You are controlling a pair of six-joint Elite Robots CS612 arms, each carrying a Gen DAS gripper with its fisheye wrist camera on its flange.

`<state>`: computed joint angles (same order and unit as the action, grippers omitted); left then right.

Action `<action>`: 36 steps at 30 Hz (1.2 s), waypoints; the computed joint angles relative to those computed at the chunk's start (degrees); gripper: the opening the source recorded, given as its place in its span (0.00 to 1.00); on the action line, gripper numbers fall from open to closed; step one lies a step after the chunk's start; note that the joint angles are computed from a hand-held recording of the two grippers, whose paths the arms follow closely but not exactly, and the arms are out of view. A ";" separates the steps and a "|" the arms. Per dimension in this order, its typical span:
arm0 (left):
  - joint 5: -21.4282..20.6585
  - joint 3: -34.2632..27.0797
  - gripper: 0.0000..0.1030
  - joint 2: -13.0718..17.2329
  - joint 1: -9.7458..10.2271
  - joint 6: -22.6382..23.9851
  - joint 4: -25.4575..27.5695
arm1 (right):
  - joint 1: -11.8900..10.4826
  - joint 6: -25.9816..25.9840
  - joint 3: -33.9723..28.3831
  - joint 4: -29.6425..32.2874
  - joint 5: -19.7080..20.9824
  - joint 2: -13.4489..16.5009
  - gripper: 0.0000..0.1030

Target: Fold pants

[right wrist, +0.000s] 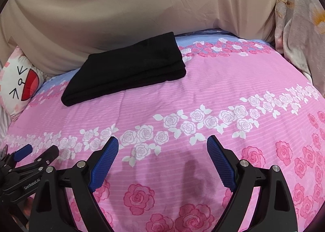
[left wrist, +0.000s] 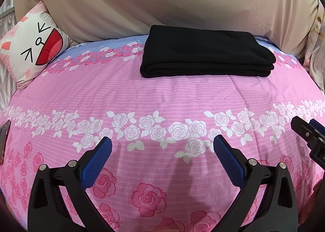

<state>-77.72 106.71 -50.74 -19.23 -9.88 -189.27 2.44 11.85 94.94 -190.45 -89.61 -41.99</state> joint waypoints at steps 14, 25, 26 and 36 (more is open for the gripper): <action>1.08 0.12 0.95 -0.09 -0.30 0.36 -0.09 | 1.16 -1.51 -0.48 0.99 -4.91 0.06 0.84; 2.51 0.26 0.95 -0.07 -0.22 -1.45 -1.00 | 1.47 -1.88 -0.54 1.31 -6.13 0.03 0.84; 2.43 0.30 0.95 -0.07 -0.22 -1.22 -1.06 | 1.48 -1.92 -0.52 1.25 -6.16 0.02 0.84; 2.38 0.28 0.95 -0.10 -0.46 0.50 -0.48 | 1.49 -1.65 -0.41 1.33 -6.33 -0.06 0.84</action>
<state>-75.33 106.99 -50.84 -19.70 -9.39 -189.75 3.93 10.20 94.53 -189.13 -95.94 -42.05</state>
